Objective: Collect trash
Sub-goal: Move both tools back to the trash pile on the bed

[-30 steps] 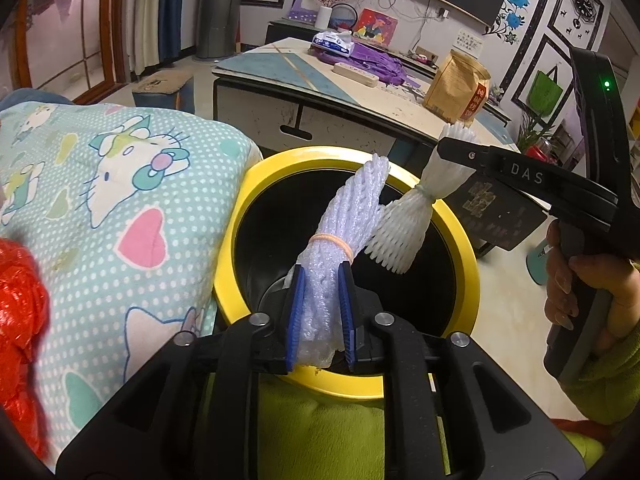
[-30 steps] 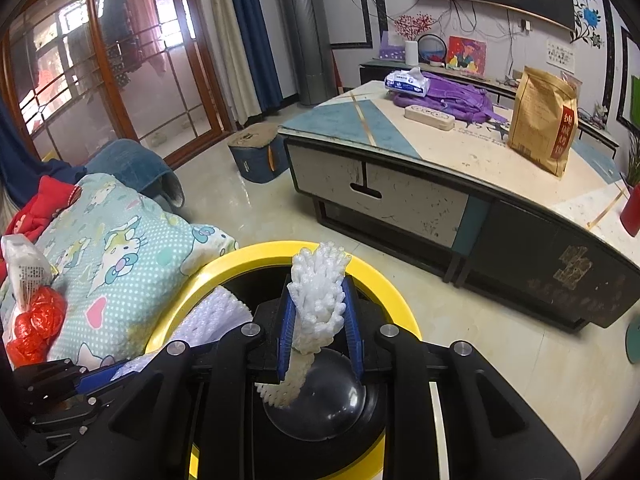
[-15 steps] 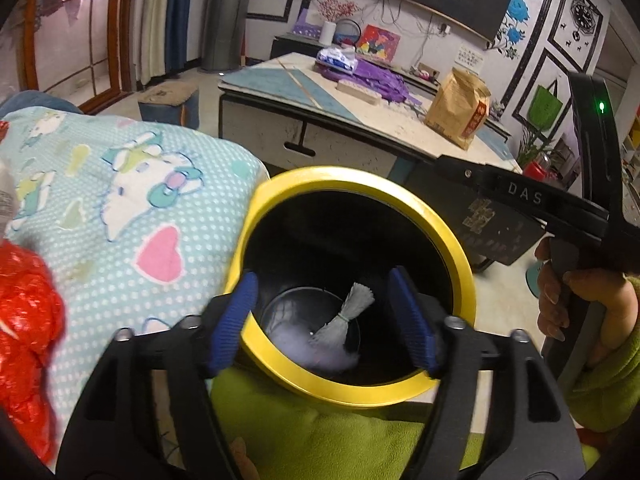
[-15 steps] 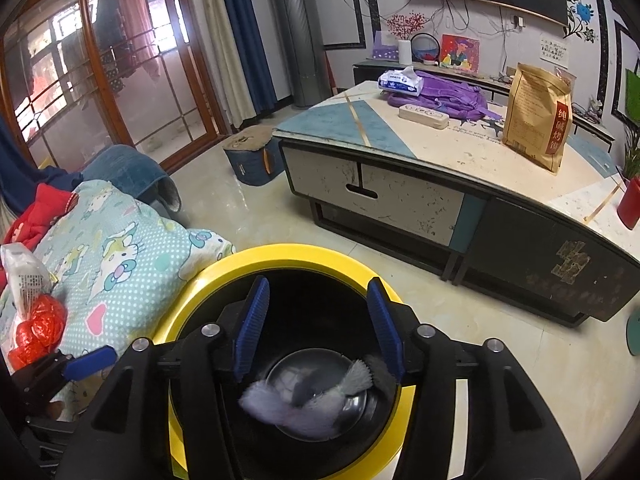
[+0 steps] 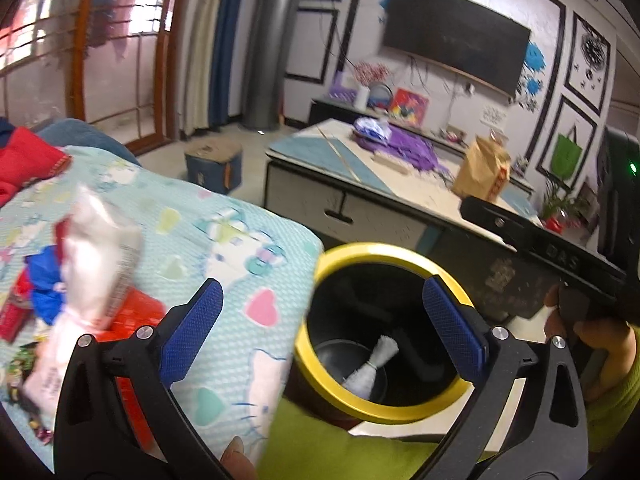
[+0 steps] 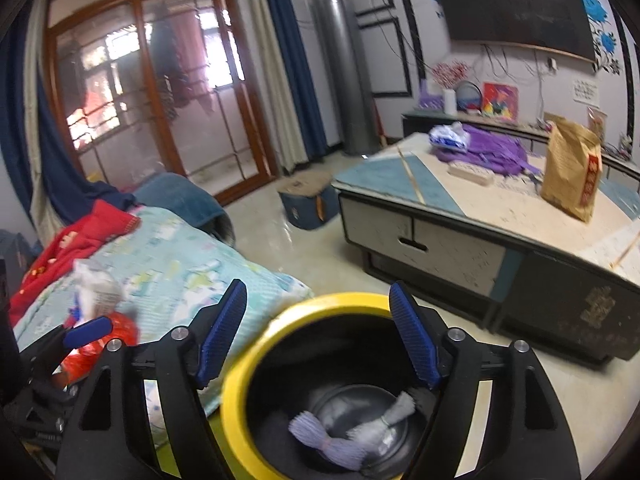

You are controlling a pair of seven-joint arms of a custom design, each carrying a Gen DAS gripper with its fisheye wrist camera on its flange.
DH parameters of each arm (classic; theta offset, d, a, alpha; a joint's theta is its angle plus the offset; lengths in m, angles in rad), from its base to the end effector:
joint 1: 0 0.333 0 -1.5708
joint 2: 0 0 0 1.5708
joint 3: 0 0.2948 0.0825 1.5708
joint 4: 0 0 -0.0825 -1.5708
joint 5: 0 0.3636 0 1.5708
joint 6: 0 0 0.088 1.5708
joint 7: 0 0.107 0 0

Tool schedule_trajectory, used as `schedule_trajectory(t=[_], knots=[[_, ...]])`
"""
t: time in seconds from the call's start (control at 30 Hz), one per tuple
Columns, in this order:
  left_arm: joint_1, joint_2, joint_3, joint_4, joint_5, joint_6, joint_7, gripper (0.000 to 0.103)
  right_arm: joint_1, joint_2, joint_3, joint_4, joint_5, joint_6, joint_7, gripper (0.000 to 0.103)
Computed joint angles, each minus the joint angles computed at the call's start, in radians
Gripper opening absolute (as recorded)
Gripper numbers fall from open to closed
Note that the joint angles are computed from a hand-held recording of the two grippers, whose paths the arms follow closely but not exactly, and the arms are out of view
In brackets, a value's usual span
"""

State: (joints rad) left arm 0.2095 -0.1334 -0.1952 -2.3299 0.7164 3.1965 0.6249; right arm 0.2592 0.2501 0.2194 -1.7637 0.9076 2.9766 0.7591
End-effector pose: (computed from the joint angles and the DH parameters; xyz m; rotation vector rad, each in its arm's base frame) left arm 0.5110 -0.0573 0.4847 -1.8277 1.4746 -0.9870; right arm 0.6013 0.2352 0.5045 -1.7849 1.1502 -0.4129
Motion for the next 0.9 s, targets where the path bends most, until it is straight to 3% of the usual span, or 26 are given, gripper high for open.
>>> schedule_trajectory(t=[0.03, 0.23, 0.3, 0.4, 0.7, 0.9], knots=[[0.007, -0.007, -0.001, 0.001, 0.003, -0.003, -0.008, 0.092, -0.008, -0.008, 0.016, -0.001, 0.030, 0.001, -0.031, 0.074], [0.230, -0.086, -0.143, -0.032, 0.172, 0.027, -0.212, 0.092, 0.011, -0.036, 0.028, -0.008, 0.111, -0.013, -0.103, 0.074], [0.327, -0.119, -0.214, -0.041, 0.224, 0.038, -0.278, 0.092, 0.024, -0.044, 0.026, -0.011, 0.126, -0.019, -0.118, 0.074], [0.422, -0.171, -0.276, -0.067, 0.243, 0.052, -0.321, 0.092, 0.046, -0.055, 0.026, -0.015, 0.151, -0.024, -0.147, 0.074], [0.535, -0.274, -0.326, -0.145, 0.145, 0.088, -0.269, 0.092, 0.103, -0.067, 0.017, -0.008, 0.146, -0.069, -0.176, 0.075], [0.552, -0.323, -0.302, -0.201, 0.067, 0.095, -0.218, 0.092, 0.131, -0.064, 0.022, 0.009, 0.120, -0.101, -0.174, 0.075]])
